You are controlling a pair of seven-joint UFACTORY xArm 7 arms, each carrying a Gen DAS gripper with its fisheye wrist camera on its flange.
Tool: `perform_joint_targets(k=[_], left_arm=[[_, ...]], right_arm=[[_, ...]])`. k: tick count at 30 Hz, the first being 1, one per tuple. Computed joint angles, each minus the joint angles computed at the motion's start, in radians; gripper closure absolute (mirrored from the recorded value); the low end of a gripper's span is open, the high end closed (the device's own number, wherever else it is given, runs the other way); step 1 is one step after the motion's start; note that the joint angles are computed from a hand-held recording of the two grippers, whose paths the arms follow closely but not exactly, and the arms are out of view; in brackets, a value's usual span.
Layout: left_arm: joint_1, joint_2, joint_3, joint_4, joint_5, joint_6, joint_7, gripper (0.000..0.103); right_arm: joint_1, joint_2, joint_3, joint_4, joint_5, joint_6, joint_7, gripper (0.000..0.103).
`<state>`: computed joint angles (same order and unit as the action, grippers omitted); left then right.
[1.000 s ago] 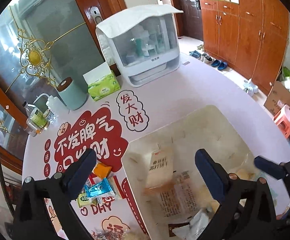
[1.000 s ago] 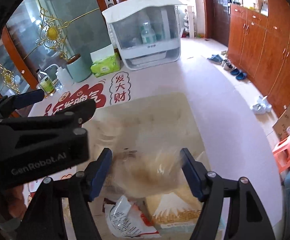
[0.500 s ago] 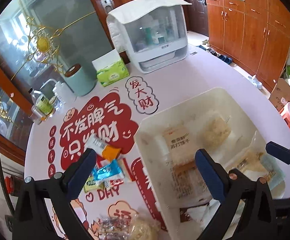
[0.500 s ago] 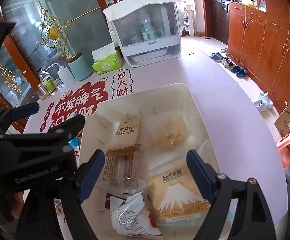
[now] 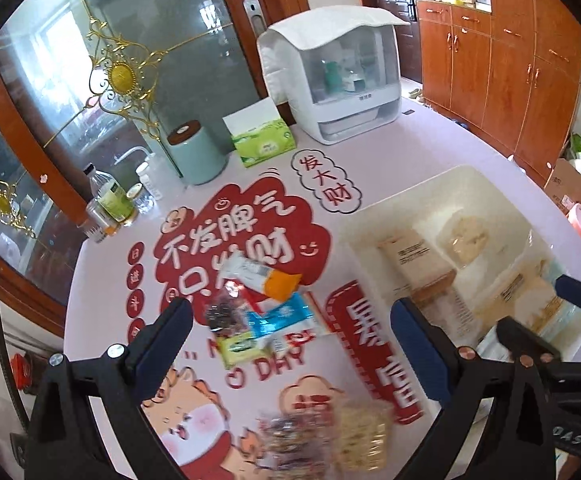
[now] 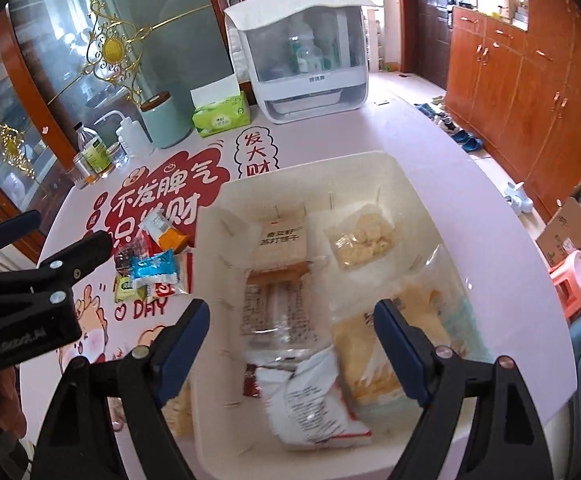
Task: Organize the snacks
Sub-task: 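Move both open tools back to the snacks on the table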
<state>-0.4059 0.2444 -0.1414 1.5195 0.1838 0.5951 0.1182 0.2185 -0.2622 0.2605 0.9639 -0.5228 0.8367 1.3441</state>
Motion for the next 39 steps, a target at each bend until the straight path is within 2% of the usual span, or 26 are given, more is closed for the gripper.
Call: perform_joint_targets(k=[3, 8, 11, 16, 21, 26, 30, 34, 39], left_arm=[[0.047, -0.008, -0.001, -0.026, -0.051, -0.025, 0.087, 0.004], [0.131, -0.035, -0.002, -0.089, -0.162, -0.061, 0.25, 0.004], [0.173, -0.055, 0.001, -0.141, -0.221, -0.09, 0.344, 0.004], [0.235, -0.073, -0.003, -0.209, -0.358, -0.044, 0.528, 0.004], [0.247, -0.089, -0.005, -0.281, -0.415, -0.009, 0.676, 0.004], [0.242, -0.096, -0.007, -0.345, -0.461, 0.022, 0.802, 0.004], [0.24, -0.074, -0.004, -0.341, -0.478, 0.111, 0.843, 0.004], [0.24, -0.066, -0.002, -0.354, -0.491, 0.155, 0.87, 0.004], [0.236, -0.039, -0.001, -0.344, -0.497, 0.202, 0.858, 0.004]], right_arm=[[0.012, 0.049, 0.053, 0.073, -0.058, 0.076, 0.09, 0.018], [0.092, 0.13, 0.096, 0.186, -0.166, 0.224, 0.243, 0.018], [0.144, 0.169, 0.092, 0.231, -0.198, 0.252, 0.291, 0.018], [0.241, 0.251, 0.083, 0.315, -0.248, 0.287, 0.332, 0.018], [0.314, 0.323, 0.039, 0.338, -0.183, 0.212, 0.331, 0.02], [0.348, 0.374, -0.011, 0.311, -0.08, 0.138, 0.32, 0.029], [0.338, 0.354, -0.038, 0.212, -0.015, 0.018, 0.379, 0.032], [0.322, 0.349, -0.052, 0.143, 0.003, -0.075, 0.461, 0.032], [0.312, 0.392, -0.07, 0.152, -0.008, -0.103, 0.526, 0.032]])
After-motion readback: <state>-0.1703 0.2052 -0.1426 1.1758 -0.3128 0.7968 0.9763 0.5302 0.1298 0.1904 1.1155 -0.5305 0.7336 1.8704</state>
